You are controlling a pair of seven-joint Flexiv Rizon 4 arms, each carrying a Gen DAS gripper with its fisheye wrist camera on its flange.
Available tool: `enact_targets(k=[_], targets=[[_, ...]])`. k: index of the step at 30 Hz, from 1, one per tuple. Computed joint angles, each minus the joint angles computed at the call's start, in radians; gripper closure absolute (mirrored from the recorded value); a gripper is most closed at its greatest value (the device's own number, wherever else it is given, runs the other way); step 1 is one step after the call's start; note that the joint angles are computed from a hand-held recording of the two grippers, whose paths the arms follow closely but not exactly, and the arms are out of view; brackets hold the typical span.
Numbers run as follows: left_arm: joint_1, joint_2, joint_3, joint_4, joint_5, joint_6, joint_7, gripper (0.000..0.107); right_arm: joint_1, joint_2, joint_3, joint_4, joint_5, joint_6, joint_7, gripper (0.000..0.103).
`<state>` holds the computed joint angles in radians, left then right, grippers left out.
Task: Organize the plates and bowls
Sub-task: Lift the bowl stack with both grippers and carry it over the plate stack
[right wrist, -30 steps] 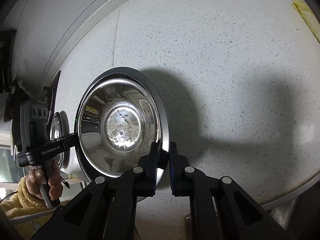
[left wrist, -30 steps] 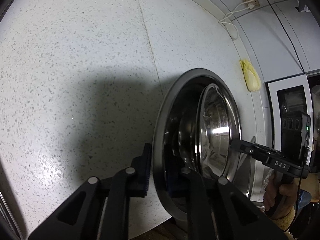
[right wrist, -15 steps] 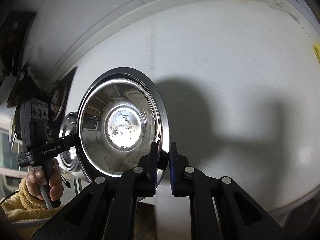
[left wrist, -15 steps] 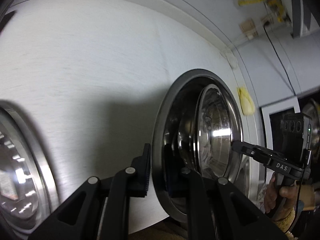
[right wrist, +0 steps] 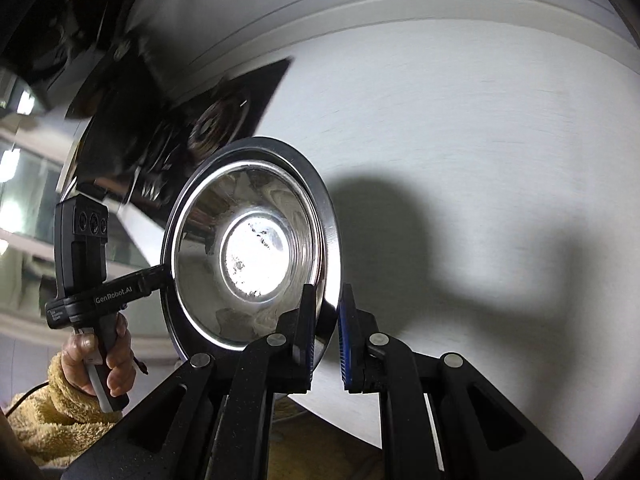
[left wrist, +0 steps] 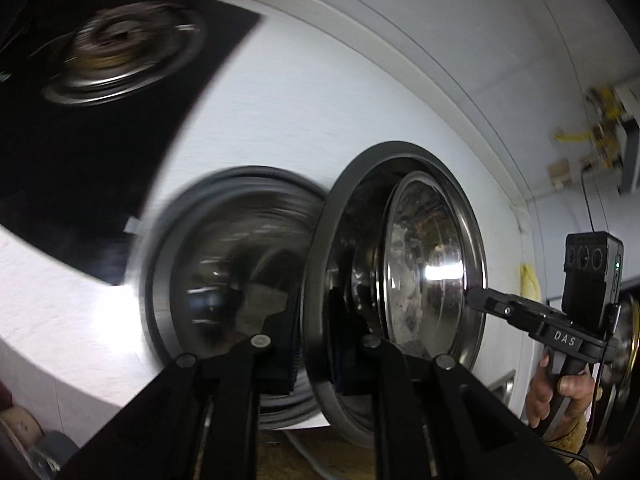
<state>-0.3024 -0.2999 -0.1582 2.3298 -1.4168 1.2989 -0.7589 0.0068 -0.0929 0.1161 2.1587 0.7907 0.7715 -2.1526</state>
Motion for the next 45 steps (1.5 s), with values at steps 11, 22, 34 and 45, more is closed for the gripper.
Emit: enact_targets(k=[11,22,34,45], targets=[[0.1,-0.047,0.036,0.021,0.082,-0.06,0.015,0.095,0.096,-0.102,0.077,-0.013,-0.032,0.104,0.129,0.093],[0.14,-0.09,-0.004,-0.02,0.153,-0.074,0.029,0.095,0.09,-0.122,0.114,0.013,-0.037,0.203,0.232,0.093],[0.176,-0.115,-0.025,-0.058,0.285,-0.102,0.001,0.095,0.138,-0.113,0.133,0.059,-0.121,0.344,0.409,0.093],[0.204,-0.124,-0.046,-0.068,0.319,-0.098,-0.02,0.095,0.109,-0.137,0.165,0.046,-0.107,0.368,0.382,0.093]])
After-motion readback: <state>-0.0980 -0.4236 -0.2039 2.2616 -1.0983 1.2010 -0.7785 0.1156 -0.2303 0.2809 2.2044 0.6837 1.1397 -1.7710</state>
